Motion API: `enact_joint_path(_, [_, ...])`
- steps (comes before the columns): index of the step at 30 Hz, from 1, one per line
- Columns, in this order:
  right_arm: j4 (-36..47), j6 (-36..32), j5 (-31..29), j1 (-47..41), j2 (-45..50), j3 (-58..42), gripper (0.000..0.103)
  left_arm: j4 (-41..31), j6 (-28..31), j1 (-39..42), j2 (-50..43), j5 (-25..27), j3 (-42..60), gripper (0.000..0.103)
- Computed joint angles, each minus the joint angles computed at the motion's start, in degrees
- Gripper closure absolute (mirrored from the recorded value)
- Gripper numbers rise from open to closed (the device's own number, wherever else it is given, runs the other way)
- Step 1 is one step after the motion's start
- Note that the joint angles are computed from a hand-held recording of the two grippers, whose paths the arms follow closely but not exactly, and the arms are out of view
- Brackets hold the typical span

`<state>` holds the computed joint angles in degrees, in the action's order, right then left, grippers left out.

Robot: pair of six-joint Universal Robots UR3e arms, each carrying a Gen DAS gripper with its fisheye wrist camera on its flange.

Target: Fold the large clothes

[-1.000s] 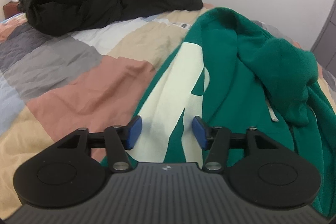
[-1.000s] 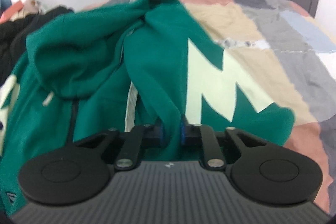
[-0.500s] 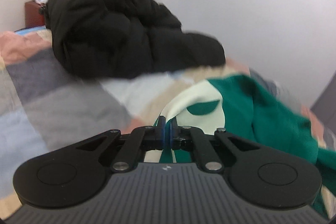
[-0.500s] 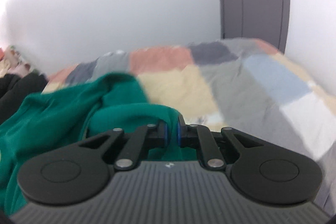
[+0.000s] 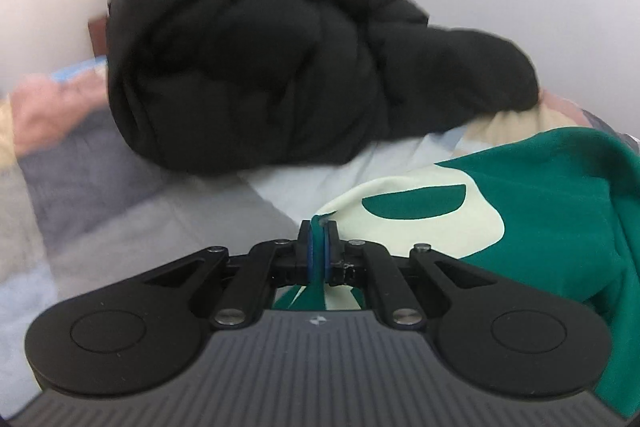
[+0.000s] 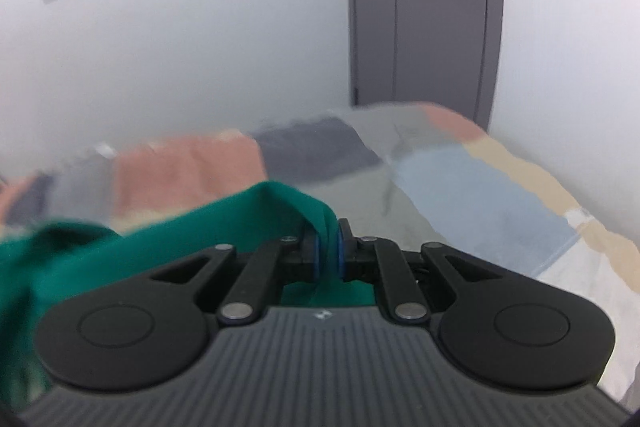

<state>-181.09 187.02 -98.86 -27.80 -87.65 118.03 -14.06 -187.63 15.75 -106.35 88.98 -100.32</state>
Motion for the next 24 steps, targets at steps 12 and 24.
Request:
enact_joint_path(12, [-10.85,1.47,0.87,0.65,1.35,8.10,0.088,1.83,-3.13,-3.16,6.69,5.63,-4.12,0.046])
enact_joint_path(24, [2.22,1.31,7.29,3.77,-25.59,16.87,0.038,0.56,-0.86,-5.30,29.44,-6.06,-19.50,0.043])
